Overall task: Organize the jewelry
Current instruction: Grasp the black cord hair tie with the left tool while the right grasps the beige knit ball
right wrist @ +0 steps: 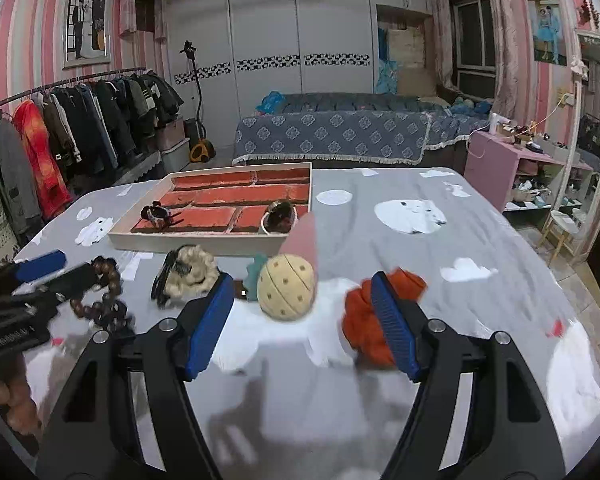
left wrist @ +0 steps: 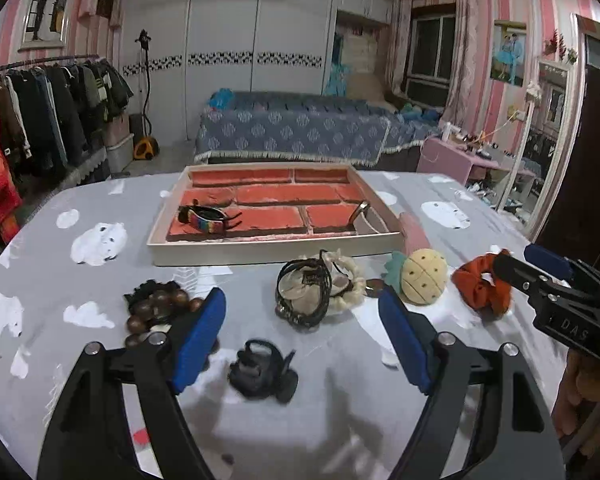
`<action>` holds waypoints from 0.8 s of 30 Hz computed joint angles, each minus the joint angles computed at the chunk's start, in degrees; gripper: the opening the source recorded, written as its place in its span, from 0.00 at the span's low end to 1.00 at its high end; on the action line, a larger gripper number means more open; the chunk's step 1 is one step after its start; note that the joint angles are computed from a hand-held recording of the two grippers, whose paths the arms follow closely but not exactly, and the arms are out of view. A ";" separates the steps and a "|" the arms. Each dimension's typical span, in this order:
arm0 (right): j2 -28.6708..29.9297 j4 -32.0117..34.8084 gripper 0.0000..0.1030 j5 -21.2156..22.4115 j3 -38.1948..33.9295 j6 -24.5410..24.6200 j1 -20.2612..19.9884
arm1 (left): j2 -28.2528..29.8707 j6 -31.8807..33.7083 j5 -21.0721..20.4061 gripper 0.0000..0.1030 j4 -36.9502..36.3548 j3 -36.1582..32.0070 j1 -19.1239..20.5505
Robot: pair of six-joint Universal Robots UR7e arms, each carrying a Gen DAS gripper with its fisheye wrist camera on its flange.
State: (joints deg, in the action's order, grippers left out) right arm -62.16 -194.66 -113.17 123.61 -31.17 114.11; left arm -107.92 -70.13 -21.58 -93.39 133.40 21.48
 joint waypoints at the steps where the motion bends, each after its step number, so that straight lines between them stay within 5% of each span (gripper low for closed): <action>1: 0.95 0.69 0.68 -0.26 -1.11 0.11 0.02 | 1.17 1.81 0.07 0.74 -1.89 -0.25 1.27; 11: 8.34 8.40 0.67 -1.91 -9.48 1.00 -1.28 | 10.19 16.37 -0.77 0.74 -22.13 -0.41 10.70; 16: 10.44 10.53 0.58 -3.11 -11.48 2.12 -1.53 | 12.50 21.79 -2.45 0.38 -27.19 -1.82 14.48; 23: 11.78 14.19 0.56 -4.22 -13.25 4.15 -2.71 | 12.70 29.00 -4.77 0.12 -34.63 -0.84 16.02; 24: 11.80 14.91 0.49 -3.69 -13.39 4.47 -2.98 | 12.82 29.54 -4.83 0.08 -35.34 -0.76 16.06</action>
